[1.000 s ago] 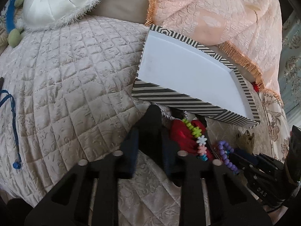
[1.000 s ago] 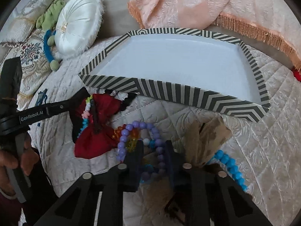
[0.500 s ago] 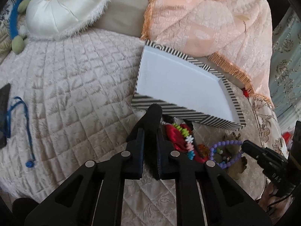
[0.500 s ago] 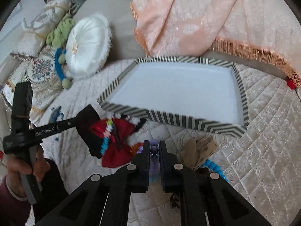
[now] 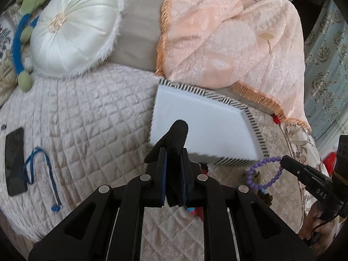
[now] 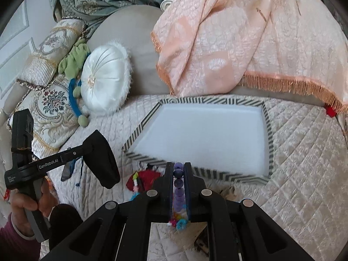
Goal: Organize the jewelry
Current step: 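Grasp the purple bead bracelet with the right tool while the left tool grasps the black velvet holder, then lower the purple bracelet into the tray with the right tool while the left tool sets the velvet holder inside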
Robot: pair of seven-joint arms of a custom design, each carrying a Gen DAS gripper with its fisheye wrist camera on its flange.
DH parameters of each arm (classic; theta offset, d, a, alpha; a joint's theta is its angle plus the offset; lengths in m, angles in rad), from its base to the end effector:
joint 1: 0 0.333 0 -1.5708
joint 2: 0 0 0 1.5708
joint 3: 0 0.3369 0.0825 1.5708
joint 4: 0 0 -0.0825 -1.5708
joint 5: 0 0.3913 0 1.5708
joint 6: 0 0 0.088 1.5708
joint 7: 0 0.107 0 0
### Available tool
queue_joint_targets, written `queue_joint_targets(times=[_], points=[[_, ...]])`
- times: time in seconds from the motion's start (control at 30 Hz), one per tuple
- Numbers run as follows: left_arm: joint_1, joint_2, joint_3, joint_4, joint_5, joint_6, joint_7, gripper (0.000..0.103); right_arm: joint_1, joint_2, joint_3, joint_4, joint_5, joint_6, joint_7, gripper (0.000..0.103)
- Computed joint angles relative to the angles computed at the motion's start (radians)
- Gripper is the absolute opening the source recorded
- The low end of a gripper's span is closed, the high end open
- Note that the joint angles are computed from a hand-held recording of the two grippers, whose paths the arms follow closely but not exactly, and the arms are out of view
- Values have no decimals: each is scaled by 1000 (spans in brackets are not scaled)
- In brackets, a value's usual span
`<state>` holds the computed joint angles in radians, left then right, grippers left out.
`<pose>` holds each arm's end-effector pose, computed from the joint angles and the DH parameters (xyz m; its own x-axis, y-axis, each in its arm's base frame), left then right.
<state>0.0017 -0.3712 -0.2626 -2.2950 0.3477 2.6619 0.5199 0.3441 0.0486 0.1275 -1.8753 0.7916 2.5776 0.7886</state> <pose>0.4672 -0.1513 0.5897 0.3713 -0.8770 0.3049 -0.6003 -0.4773 -0.6417 0.5653 0.2728 0.5715 0.7068 -0.6734 -0.2167 -0.5719 -0.3636 -0.7354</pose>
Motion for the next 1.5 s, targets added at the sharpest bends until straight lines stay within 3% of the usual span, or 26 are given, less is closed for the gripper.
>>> queue_joint_targets(times=[0.13,0.43,0.7,0.83,1.1,1.23,1.33,1.43,1.5], points=[[16,53,-5,64,34,4,-2,10,-6,37,-1,55,-28,8,34,8],[-9,235,46,221,44,4,23,10,-31,186,16,228,-157,11,162,8],[-47,365,98,313,80,-58,10,10,-55,332,11,359,-303,-19,321,8],[-63,389,114,324,112,-94,-3,10,-59,373,-8,376,-405,-25,409,8],[-79,415,131,340,134,-123,-8,10,-74,377,0,351,-483,-6,460,8],[-85,416,133,344,156,-138,-21,11,-80,395,5,380,-496,-58,495,8],[-86,412,133,342,152,-144,-26,17,-97,380,25,358,-464,-55,465,8],[-85,394,132,324,154,-129,-39,51,-102,346,38,316,-439,-35,425,9],[-80,369,131,298,153,-101,-51,58,-105,319,46,288,-414,-25,398,9]])
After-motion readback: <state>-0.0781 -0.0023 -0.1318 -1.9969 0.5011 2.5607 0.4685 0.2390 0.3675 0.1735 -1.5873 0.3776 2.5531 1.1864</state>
